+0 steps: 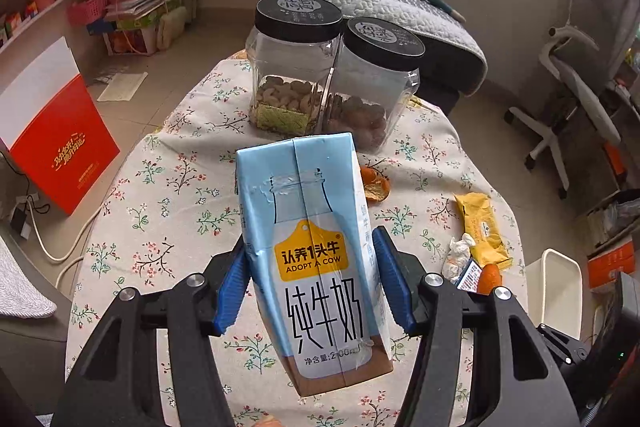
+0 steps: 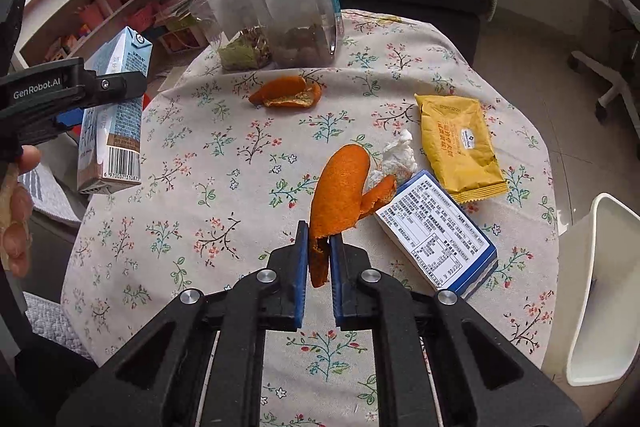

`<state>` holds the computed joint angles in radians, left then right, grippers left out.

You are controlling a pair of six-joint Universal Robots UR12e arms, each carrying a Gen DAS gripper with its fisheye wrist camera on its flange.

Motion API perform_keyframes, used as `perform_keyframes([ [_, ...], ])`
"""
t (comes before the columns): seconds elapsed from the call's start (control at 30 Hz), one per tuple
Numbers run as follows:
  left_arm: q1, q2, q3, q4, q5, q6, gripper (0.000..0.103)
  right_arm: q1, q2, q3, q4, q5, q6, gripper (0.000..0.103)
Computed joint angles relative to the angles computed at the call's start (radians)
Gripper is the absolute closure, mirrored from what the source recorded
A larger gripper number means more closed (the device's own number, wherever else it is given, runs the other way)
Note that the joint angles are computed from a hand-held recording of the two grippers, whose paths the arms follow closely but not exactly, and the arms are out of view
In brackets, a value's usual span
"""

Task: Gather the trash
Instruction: 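Grasp the orange peel with the right tool while the left tool holds the carton, then carry the orange peel to the wastebasket and release it with the right tool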

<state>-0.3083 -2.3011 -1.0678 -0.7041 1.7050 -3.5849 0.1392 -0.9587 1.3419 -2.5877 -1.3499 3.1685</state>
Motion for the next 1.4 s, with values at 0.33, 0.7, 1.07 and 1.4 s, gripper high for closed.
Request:
perform_keyframes([
  [0.33, -0.062, -0.018, 0.002, 0.25, 0.211, 0.097, 0.045, -0.014, -0.031, 0.03, -0.298, -0.121, 0.121, 0.094],
  [0.7, -0.11, -0.077, 0.106, 0.211, 0.188, 0.122, 0.045, -0.047, -0.061, 0.068, -0.404, -0.146, 0.179, 0.094],
  [1.07, -0.15, -0.116, 0.173, 0.226, 0.122, 0.166, 0.045, -0.136, -0.131, 0.166, -0.413, -0.251, 0.158, 0.093],
  [1.4, -0.181, -0.15, 0.224, 0.232, 0.021, 0.235, 0.045, -0.208, -0.166, 0.222, -0.33, -0.297, 0.235, 0.093],
])
